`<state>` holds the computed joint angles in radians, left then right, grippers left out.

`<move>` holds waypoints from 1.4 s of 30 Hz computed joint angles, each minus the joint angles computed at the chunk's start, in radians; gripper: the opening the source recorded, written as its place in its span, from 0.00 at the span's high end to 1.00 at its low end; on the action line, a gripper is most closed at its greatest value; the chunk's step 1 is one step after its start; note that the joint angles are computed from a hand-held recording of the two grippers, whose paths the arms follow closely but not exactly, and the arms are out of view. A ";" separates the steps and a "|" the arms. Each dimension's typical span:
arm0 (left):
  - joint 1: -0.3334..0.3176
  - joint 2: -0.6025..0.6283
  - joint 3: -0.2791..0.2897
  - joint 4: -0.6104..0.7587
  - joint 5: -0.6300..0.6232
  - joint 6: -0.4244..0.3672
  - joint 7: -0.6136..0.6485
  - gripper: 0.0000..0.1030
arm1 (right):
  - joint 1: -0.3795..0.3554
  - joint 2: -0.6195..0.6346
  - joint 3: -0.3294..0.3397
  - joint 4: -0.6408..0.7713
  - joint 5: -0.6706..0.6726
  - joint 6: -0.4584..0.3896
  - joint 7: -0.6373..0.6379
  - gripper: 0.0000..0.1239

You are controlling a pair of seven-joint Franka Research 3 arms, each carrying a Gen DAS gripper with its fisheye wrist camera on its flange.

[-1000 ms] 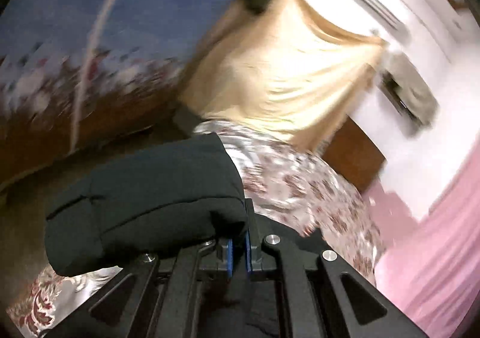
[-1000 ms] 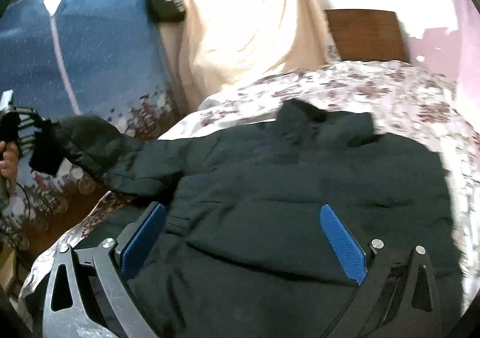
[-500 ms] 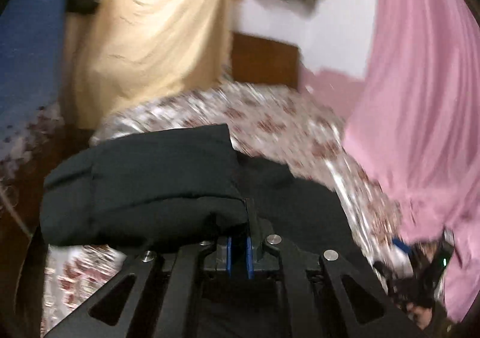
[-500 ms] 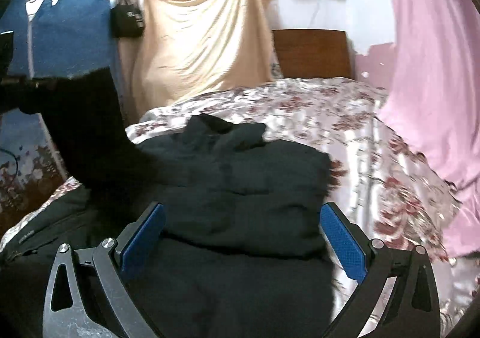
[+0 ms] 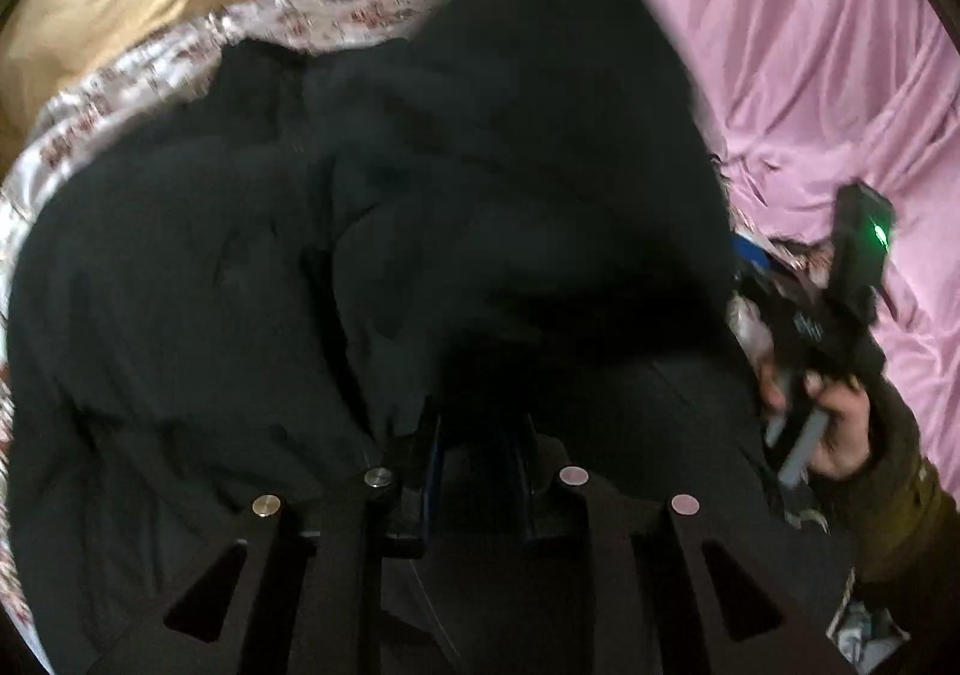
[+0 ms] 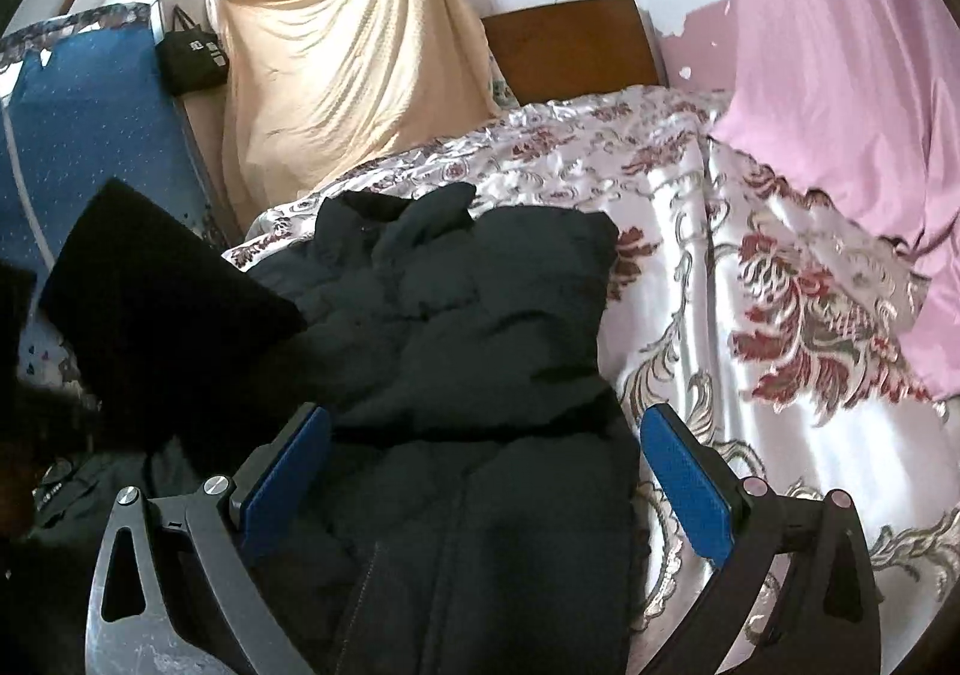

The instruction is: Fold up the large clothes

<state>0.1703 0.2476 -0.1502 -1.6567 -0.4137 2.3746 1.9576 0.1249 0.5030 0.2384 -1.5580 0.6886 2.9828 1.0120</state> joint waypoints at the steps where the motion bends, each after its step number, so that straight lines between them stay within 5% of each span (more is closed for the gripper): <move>1: 0.009 -0.017 -0.005 -0.024 -0.025 -0.012 0.018 0.82 | 0.003 0.004 -0.005 0.003 -0.005 -0.009 0.007 0.18; 6: 0.023 -0.125 0.006 -0.165 -0.197 -0.010 0.135 0.77 | -0.049 0.013 0.050 0.012 0.064 -0.048 -0.034 0.18; 8: 0.017 -0.175 0.028 -0.233 -0.256 0.028 0.150 0.61 | -0.124 0.021 0.122 0.026 0.193 -0.119 -0.100 0.18; 10: 0.001 -0.241 0.051 -0.331 -0.310 0.152 0.142 0.17 | -0.202 0.032 0.189 0.039 0.355 -0.212 -0.179 0.18; 11: -0.010 -0.260 0.061 -0.367 -0.359 0.229 0.147 0.16 | -0.232 0.038 0.211 0.045 0.423 -0.270 -0.203 0.18; 13: -0.026 -0.282 0.089 -0.401 -0.456 0.290 0.170 0.14 | -0.240 0.043 0.209 0.056 0.464 -0.354 -0.211 0.18; 15: -0.027 -0.291 0.111 -0.419 -0.412 0.348 0.055 0.12 | -0.203 0.055 0.171 0.090 0.405 -0.443 -0.167 0.18; 17: -0.010 -0.279 0.122 -0.421 -0.182 0.410 -0.223 0.12 | -0.132 0.079 0.104 0.146 0.294 -0.510 -0.066 0.18; 22: 0.037 -0.264 0.158 -0.411 0.142 0.415 -0.616 0.12 | 0.003 0.146 -0.024 0.267 0.135 -0.582 0.160 0.21; 24: 0.051 -0.270 0.168 -0.418 0.183 0.413 -0.667 0.12 | 0.028 0.172 -0.049 0.311 0.090 -0.616 0.239 0.56; 25: 0.055 -0.273 0.171 -0.423 0.193 0.414 -0.676 0.12 | 0.036 0.180 -0.057 0.323 0.073 -0.625 0.274 0.60; 27: 0.063 -0.258 0.176 -0.408 0.220 0.407 -0.688 0.12 | 0.039 0.174 -0.057 0.314 0.064 -0.609 0.303 0.88; 28: 0.068 -0.261 0.177 -0.411 0.232 0.404 -0.688 0.12 | 0.033 0.167 -0.046 0.305 0.073 -0.597 0.290 0.94; 36: 0.092 -0.229 0.178 -0.353 0.312 0.398 -0.707 0.12 | 0.065 0.089 -0.066 0.323 0.002 -0.406 0.172 0.98; 42: 0.086 -0.111 0.174 -0.185 0.499 0.298 -0.851 0.11 | 0.143 0.221 -0.201 0.596 -0.276 -0.400 0.358 0.97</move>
